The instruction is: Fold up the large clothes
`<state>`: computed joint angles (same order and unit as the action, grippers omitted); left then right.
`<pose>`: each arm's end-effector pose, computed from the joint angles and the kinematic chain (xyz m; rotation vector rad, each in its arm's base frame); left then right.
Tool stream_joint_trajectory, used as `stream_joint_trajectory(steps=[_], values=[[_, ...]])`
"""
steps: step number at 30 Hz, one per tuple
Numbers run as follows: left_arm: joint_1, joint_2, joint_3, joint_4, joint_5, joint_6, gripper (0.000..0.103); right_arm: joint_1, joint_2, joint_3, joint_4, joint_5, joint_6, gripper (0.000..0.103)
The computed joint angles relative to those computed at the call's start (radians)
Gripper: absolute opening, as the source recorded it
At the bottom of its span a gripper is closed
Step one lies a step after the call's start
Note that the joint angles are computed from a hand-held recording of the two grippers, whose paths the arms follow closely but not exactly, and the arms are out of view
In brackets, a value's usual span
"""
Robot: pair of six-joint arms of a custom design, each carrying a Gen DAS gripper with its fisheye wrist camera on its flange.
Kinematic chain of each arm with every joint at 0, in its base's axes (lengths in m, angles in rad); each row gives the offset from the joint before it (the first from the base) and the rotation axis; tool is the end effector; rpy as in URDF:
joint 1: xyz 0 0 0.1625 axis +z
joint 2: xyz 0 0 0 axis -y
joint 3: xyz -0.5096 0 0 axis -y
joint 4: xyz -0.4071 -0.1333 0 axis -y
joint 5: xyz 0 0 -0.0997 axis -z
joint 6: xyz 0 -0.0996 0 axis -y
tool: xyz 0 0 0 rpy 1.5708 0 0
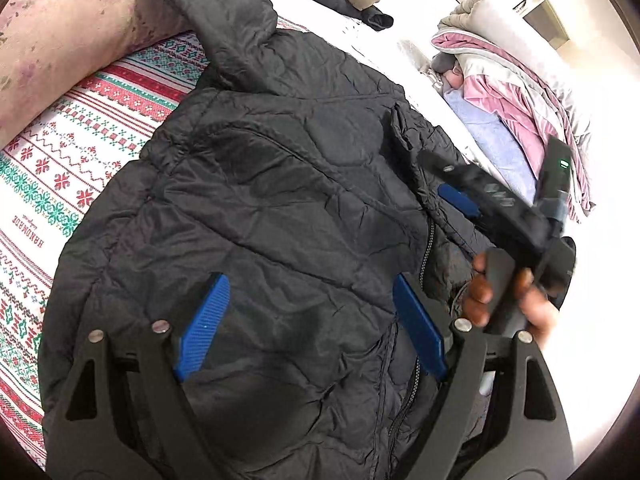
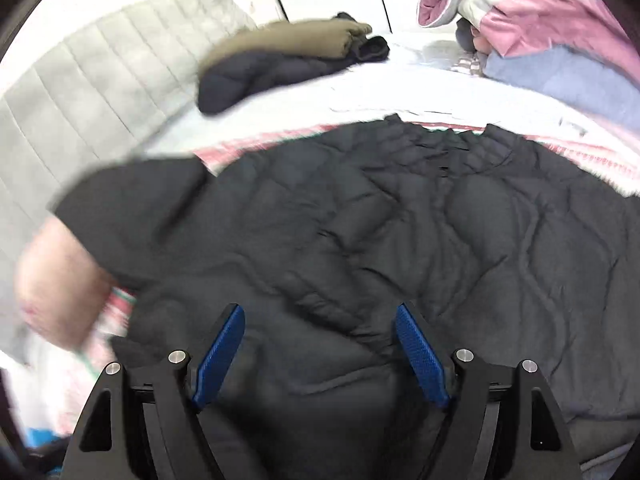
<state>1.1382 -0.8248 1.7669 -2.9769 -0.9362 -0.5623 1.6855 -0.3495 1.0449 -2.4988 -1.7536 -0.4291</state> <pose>-0.1232 -0.7255 0.1804 -0.3752 2.6191 -0.9611 0.2187 -0.8918 0.0039 0.7517 -2.8124 0.2941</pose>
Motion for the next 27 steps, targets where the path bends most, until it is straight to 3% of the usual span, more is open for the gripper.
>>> stream_joint_trajectory(steps=[2, 6, 8, 11, 15, 20, 24, 27], values=[[0.000, 0.005, -0.006, 0.005, 0.002, 0.000, 0.084, -0.002, -0.009, 0.012, 0.009, 0.041, 0.068, 0.080], [0.001, 0.005, -0.012, 0.021, 0.001, 0.024, 0.084, 0.004, 0.028, -0.052, 0.152, -0.104, 0.135, 0.079], [0.001, -0.001, -0.008, 0.011, 0.026, 0.018, 0.084, 0.002, -0.022, 0.027, 0.035, -0.067, 0.143, 0.079], [-0.003, -0.005, -0.001, 0.005, 0.077, 0.005, 0.084, -0.015, -0.149, 0.203, -0.117, 0.042, 0.234, 0.080], [-0.010, -0.006, 0.000, 0.005, 0.132, 0.013, 0.084, -0.045, -0.304, 0.387, -0.059, 0.073, 0.385, 0.080], [-0.015, -0.039, 0.024, -0.038, 0.166, 0.012, 0.084, -0.098, -0.385, 0.516, -0.056, 0.099, 0.416, 0.080], [-0.026, -0.094, 0.022, -0.108, 0.280, 0.055, 0.084, -0.141, -0.393, 0.532, -0.102, 0.107, 0.479, 0.080], [-0.014, -0.124, -0.057, -0.060, 0.364, 0.077, 0.084, -0.143, -0.404, 0.543, -0.146, 0.114, 0.451, 0.080]])
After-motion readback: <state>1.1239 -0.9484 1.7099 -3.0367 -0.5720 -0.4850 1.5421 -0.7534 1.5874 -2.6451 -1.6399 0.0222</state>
